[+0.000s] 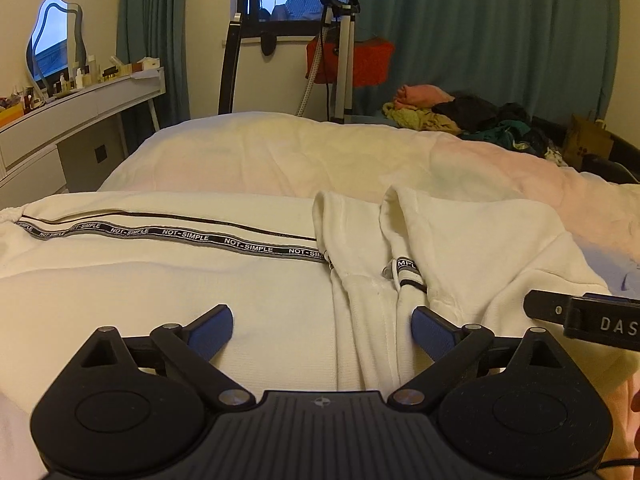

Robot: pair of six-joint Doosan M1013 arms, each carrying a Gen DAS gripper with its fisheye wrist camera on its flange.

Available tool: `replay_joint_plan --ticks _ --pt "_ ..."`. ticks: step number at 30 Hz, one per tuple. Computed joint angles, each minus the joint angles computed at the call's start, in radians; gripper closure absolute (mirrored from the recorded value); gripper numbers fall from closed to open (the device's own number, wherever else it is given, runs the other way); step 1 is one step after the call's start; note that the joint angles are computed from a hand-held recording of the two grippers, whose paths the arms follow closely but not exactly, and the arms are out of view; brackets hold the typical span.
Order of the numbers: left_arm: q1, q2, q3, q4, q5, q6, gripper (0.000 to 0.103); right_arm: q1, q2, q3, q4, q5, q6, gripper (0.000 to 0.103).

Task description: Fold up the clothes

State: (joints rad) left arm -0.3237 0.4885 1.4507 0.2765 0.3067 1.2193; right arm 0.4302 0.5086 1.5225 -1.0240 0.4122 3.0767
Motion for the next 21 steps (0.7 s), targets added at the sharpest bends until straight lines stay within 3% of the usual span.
replay_joint_plan --ticks 3,6,9,13,16,21 --pt "0.014 -0.021 0.013 -0.063 0.013 0.023 0.006 -0.009 -0.008 0.007 0.023 -0.019 -0.015 0.026" --pt "0.034 -0.039 0.009 -0.134 0.074 0.022 0.006 -0.015 -0.008 0.005 0.050 -0.027 -0.033 0.026" --pt "0.067 -0.048 -0.009 -0.161 0.163 -0.046 0.006 -0.016 -0.008 0.004 0.061 -0.028 -0.038 0.026" --pt "0.106 -0.044 -0.052 -0.135 0.339 -0.127 0.006 -0.016 -0.006 -0.001 0.071 -0.025 -0.043 0.026" --pt "0.160 -0.041 -0.074 -0.246 0.409 -0.174 0.006 -0.019 -0.004 -0.004 0.082 -0.034 -0.037 0.025" --pt "0.245 -0.001 -0.114 -0.419 0.453 -0.310 0.007 -0.024 -0.007 0.002 0.081 -0.052 -0.009 0.026"
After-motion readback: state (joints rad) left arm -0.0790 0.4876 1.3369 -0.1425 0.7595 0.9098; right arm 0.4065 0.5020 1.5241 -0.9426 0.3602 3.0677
